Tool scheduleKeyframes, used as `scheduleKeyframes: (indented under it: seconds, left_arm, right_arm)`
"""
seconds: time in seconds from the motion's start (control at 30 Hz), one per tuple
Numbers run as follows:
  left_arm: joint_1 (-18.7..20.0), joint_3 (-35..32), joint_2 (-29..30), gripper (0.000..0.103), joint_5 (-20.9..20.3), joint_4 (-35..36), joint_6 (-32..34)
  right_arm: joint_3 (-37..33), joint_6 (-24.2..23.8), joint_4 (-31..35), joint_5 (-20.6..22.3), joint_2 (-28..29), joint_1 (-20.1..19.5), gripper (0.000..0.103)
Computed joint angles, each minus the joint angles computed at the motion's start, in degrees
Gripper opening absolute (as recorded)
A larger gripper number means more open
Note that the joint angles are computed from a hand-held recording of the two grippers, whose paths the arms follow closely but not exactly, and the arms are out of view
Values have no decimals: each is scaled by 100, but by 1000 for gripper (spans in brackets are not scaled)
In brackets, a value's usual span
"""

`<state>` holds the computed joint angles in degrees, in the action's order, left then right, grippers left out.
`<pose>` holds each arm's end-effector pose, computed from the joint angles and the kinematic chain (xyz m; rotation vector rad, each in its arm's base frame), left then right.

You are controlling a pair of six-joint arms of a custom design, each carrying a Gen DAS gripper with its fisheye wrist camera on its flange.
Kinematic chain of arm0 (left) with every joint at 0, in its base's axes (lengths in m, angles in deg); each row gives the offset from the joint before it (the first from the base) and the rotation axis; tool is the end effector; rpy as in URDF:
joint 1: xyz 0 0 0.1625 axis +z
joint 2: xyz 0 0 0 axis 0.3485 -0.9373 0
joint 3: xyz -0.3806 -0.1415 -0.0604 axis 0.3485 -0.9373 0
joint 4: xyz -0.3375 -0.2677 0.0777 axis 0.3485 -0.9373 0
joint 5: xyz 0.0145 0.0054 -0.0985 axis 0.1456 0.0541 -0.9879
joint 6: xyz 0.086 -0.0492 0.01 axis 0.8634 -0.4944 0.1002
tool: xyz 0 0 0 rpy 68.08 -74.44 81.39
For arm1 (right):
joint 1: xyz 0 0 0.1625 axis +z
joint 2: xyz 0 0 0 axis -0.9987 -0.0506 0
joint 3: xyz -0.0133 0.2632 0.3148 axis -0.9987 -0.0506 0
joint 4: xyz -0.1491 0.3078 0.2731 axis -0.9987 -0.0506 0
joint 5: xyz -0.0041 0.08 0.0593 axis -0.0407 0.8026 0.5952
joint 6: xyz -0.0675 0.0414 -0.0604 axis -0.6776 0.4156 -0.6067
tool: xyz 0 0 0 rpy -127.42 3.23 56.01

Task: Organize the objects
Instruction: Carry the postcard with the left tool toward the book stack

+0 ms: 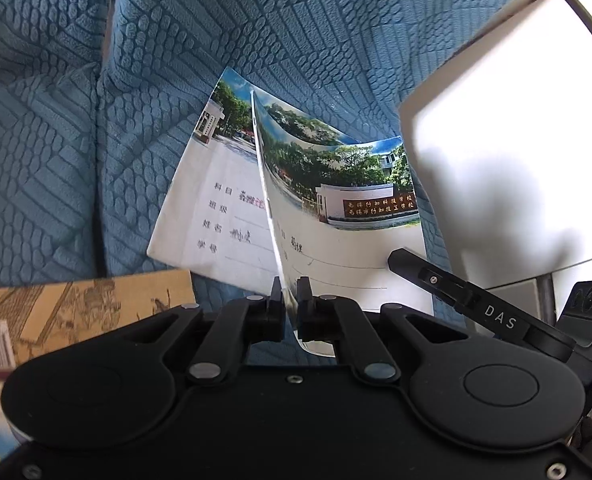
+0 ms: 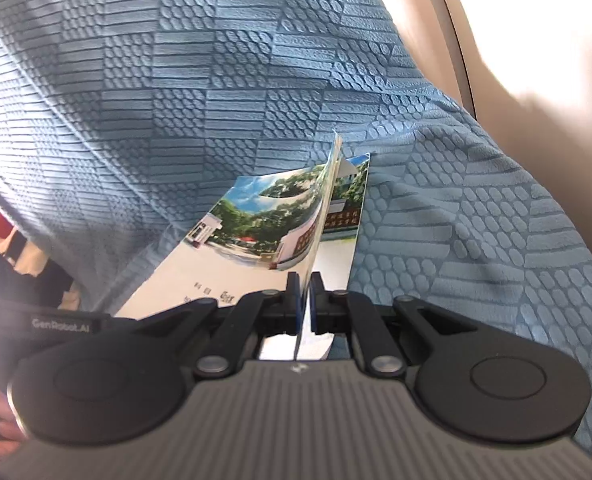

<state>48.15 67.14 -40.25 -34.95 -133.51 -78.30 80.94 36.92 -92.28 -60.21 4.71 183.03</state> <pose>-0.1671 -0.8595 0.1808 0.2744 2.9001 -0.2905 0.1746 -0.7075 0.1608 -0.0278 -2.6575 1.0688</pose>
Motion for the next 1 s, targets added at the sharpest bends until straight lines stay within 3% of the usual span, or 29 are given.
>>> scheduleKeyframes:
  seconds: [0.37, 0.7, 1.0]
  left_arm:
    - [-205, 1391, -1081, 3, -189, -482, -308]
    - [-512, 2811, -2227, 3, -175, -1236, -478]
    - [-704, 3417, -2970, 3, -63, -1479, -612]
  right_arm:
    - [794, 163, -360, 41, -543, 235, 7]
    - [1357, 228, -641, -106, -955, 697, 7]
    - [1533, 314, -721, -300, -1131, 1177, 7]
